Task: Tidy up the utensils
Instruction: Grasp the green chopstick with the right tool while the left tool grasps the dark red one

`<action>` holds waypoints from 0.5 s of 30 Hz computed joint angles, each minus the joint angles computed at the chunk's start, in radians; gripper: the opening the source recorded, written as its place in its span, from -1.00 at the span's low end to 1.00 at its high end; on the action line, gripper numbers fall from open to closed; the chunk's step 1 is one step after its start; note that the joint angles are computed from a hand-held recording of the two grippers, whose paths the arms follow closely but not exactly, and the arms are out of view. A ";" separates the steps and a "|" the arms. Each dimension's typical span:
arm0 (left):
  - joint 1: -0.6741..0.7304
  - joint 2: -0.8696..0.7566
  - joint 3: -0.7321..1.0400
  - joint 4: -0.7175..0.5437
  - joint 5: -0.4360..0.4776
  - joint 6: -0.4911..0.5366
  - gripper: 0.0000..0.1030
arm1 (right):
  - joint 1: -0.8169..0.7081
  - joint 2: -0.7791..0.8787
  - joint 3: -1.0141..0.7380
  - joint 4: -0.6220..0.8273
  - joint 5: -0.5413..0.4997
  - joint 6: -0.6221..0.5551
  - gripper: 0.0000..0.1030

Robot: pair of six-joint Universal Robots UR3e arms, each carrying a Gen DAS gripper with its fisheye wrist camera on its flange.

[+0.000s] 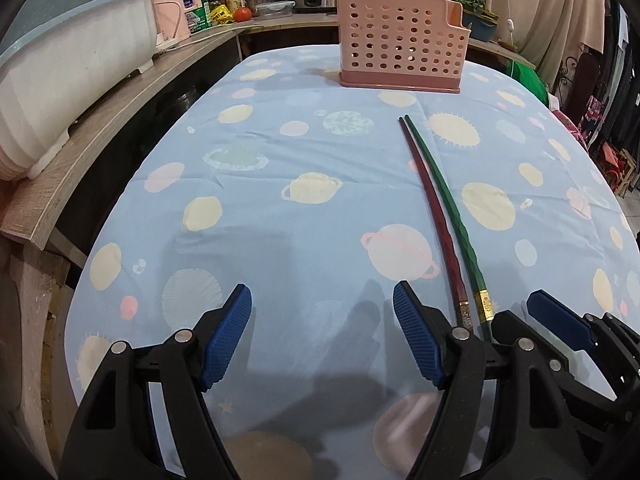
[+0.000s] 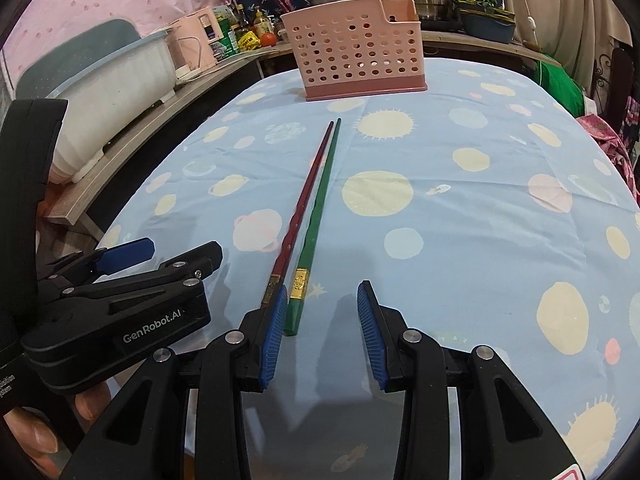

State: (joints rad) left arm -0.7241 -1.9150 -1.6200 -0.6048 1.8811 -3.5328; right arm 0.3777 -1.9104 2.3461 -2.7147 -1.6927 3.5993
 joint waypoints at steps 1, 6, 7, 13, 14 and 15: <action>0.002 0.002 -0.002 -0.002 -0.002 -0.002 0.35 | 0.007 0.012 -0.005 -0.003 -0.005 0.003 -0.34; 0.016 0.017 -0.028 0.000 -0.017 -0.012 0.35 | 0.045 0.063 -0.027 -0.019 -0.053 0.008 -0.45; 0.016 0.019 -0.031 0.002 -0.016 -0.012 0.35 | 0.054 0.073 -0.034 -0.019 -0.069 0.008 -0.51; 0.014 0.020 -0.034 0.003 -0.024 -0.010 0.35 | 0.071 0.086 -0.029 -0.027 -0.127 0.009 -0.86; 0.013 0.019 -0.032 0.003 -0.026 -0.010 0.35 | 0.059 0.073 -0.015 -0.032 -0.119 0.007 -0.87; 0.011 0.018 -0.029 0.003 -0.027 -0.009 0.35 | 0.050 0.061 -0.005 -0.034 -0.117 0.007 -0.87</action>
State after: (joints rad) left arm -0.7133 -1.8969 -1.6492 -0.6014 1.8544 -3.5414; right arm 0.4274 -1.8491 2.3410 -2.7488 -1.8094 3.6060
